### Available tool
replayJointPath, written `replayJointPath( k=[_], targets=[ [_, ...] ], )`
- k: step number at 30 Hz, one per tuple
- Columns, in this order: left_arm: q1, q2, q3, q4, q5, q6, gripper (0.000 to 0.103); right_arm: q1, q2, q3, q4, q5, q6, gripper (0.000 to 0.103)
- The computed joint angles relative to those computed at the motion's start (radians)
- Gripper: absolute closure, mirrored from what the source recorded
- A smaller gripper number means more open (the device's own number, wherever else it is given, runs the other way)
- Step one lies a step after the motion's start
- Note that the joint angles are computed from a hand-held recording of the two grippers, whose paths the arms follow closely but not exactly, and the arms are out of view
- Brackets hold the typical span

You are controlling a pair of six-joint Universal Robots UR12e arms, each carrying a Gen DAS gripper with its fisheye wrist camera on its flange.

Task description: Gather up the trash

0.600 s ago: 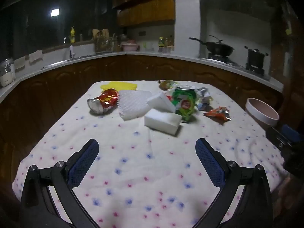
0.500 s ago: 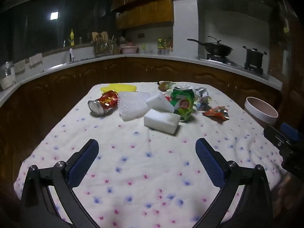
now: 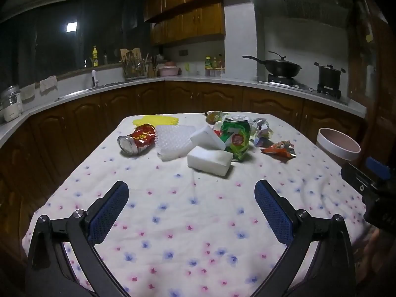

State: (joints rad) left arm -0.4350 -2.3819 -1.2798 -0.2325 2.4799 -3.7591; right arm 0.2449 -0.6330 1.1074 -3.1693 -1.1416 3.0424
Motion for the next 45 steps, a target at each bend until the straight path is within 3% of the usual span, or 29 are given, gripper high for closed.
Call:
replayJointPath(
  k=[10,21,45],
  targets=[
    [-0.001,0.006,-0.011,0.003,0.022,-0.025,0.0,-0.004,0.001,0.011,-0.058,0.014,0.031,0.0],
    [-0.004,-0.004,-0.001,0.03,0.035,0.001,0.0,-0.006,0.005,0.011,-0.085,0.019,0.037,0.0],
    [-0.006,-0.01,0.011,0.035,0.034,0.011,0.0,-0.005,0.006,0.009,-0.083,0.019,0.038,0.0]
  ],
)
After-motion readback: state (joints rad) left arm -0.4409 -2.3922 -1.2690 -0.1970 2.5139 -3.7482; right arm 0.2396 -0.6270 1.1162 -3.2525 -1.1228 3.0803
